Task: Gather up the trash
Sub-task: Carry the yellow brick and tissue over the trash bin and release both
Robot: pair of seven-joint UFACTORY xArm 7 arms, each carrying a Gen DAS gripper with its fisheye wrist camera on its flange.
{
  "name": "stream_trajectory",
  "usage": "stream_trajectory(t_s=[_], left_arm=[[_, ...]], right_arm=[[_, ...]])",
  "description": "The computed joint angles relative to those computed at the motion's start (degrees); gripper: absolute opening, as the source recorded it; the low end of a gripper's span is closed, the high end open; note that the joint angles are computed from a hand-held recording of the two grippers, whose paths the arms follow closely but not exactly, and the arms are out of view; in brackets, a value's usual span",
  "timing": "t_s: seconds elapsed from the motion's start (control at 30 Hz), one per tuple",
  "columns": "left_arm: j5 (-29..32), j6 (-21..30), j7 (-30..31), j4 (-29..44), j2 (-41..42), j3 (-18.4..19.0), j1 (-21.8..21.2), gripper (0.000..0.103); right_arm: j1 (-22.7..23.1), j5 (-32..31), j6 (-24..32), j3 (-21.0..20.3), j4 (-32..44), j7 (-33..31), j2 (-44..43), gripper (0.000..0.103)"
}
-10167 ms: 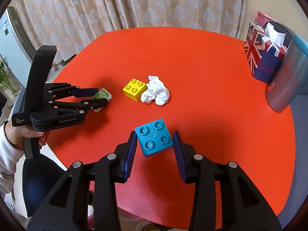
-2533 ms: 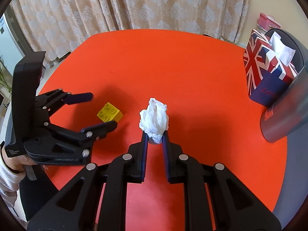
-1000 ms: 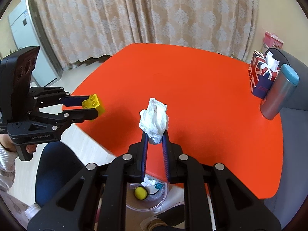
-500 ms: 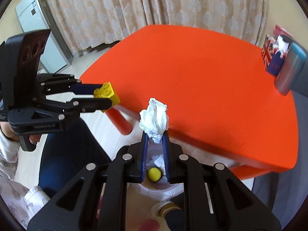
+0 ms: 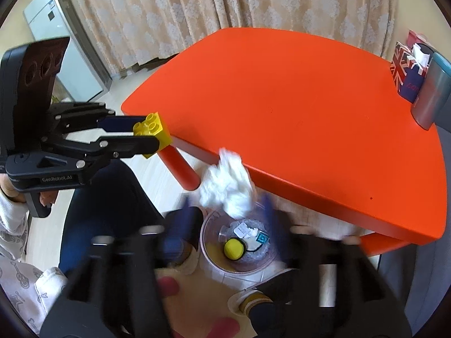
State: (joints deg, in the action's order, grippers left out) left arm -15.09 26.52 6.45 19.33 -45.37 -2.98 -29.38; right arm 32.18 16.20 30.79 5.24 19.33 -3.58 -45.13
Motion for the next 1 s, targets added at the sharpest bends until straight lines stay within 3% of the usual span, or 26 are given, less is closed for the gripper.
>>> stream_trajectory(t_s=[0.1,0.27,1.0], left_arm=[[0.1,0.0,-0.1,0.0,0.2,0.1,0.1,0.032],[-0.1,0.7,0.0,0.1,0.3,0.2,-0.2,0.032],[-1.9,1.0,2.6,1.5,2.4,0.3,-2.0,0.032]], right_arm=[[-1.0,-0.3,-0.7,0.2,0.0,1.0,-0.1,0.085],[-1.9,-1.0,-0.8,0.3,0.2,2.1,-0.4,0.09],[-4.2,-5.0,0.5,1.1,-1.7,6.7,-6.5,0.092]])
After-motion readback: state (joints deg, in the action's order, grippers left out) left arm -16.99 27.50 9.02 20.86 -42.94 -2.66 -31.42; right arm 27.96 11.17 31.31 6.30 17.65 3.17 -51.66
